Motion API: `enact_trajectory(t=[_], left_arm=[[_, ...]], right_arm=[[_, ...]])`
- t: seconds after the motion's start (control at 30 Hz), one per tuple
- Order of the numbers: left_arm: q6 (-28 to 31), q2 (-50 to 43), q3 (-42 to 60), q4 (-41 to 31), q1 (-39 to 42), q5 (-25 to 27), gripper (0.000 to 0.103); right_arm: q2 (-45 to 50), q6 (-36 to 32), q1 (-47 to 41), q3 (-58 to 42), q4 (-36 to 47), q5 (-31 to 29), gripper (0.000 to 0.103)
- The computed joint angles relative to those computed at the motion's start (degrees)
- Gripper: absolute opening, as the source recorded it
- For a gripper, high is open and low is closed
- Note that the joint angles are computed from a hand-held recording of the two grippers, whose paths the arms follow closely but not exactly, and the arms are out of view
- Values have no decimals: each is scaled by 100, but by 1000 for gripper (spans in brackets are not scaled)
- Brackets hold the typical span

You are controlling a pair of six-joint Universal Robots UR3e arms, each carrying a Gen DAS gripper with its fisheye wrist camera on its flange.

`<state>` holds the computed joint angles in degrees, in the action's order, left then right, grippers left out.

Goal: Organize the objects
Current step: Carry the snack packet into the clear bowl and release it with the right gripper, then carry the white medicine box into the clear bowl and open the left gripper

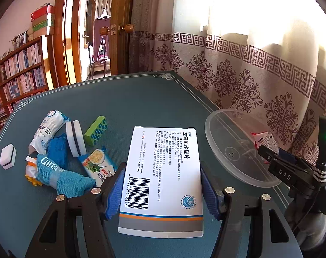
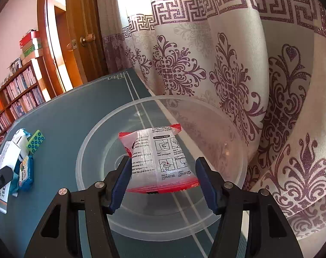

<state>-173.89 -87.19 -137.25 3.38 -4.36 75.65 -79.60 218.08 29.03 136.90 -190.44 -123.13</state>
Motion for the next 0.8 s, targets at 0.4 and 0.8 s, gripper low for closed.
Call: enact_trajectory(t=[0.4,0.8], left_arm=[[-265,-944,1193,-196,-800,142,67],[-270,-1787,2250,-546,-1278,-67,67]], right_arm=[[120,165,88,237,-445,-301,65],[122,459,328,371,-527,-801,65]])
